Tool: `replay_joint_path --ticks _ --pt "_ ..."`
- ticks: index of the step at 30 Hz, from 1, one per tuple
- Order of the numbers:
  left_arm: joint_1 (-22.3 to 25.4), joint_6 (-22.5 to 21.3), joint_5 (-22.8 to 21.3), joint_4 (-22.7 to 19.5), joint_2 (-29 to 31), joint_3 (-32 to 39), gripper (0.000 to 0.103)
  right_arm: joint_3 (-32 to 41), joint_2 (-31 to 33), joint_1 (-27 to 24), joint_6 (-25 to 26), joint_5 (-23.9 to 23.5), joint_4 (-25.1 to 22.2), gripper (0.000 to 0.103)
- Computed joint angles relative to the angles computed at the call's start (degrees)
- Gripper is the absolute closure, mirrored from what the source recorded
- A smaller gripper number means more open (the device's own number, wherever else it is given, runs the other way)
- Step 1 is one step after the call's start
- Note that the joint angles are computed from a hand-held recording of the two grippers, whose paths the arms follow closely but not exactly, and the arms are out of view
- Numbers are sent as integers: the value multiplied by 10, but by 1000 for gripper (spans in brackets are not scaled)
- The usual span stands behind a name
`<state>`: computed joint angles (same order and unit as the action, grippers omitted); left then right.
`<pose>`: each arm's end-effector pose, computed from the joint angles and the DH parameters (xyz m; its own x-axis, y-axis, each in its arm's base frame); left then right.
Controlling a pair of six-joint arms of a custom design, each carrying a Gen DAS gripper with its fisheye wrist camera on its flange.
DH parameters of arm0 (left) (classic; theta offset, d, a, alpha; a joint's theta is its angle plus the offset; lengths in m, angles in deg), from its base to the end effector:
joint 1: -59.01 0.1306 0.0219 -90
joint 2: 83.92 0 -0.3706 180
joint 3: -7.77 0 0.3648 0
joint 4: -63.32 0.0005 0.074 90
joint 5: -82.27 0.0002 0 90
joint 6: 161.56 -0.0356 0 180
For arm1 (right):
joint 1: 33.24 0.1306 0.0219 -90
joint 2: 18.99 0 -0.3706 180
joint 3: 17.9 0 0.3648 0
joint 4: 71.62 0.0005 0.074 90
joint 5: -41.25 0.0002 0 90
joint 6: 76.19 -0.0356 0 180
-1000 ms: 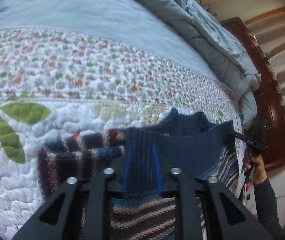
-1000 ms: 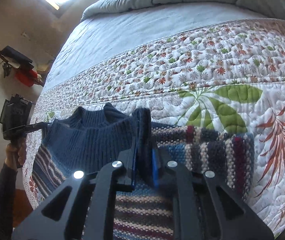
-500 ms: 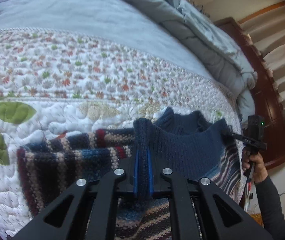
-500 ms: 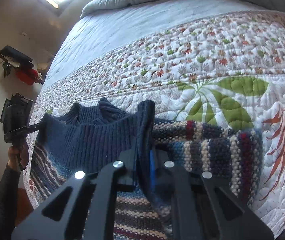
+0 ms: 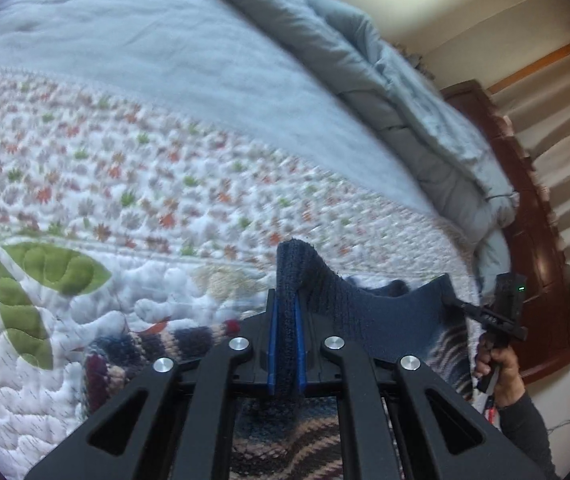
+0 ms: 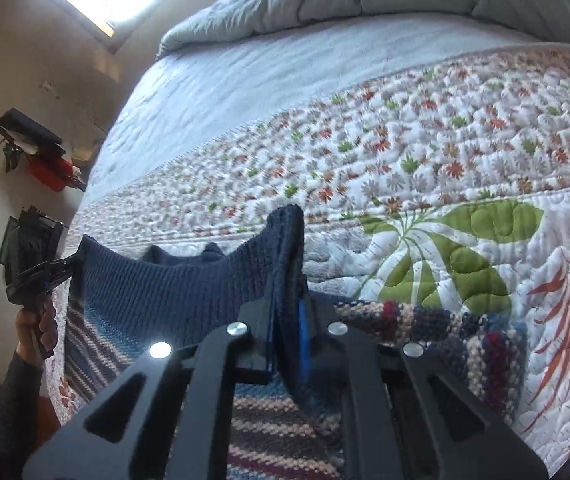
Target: Fold small clothes
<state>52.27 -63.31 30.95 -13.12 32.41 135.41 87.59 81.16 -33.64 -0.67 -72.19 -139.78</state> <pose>0.5799 -0.0914 0.4419 -0.9423 -0.0014 -0.3348 0.2197 0.7520 -0.6215 0.4991 0.0102 0.4344 -0.9051 0.2357 -0.3538 0.0527 0.8880 0.4568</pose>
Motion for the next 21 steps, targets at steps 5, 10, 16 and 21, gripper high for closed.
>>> replay_joint_path --ticks 5,10,16,21 --pt "-10 -8 -30 -6 10 -17 96 -12 5 -7 -6 2 4 94" --pt "-7 -13 -58 -32 -5 2 85 -25 -27 -15 -18 2 3 60" --pt "8 -91 -17 -60 -123 -81 29 -125 -172 -40 14 -29 -22 44" --pt "11 -106 -28 -77 -188 -171 24 -204 -259 -87 16 -61 -66 42"
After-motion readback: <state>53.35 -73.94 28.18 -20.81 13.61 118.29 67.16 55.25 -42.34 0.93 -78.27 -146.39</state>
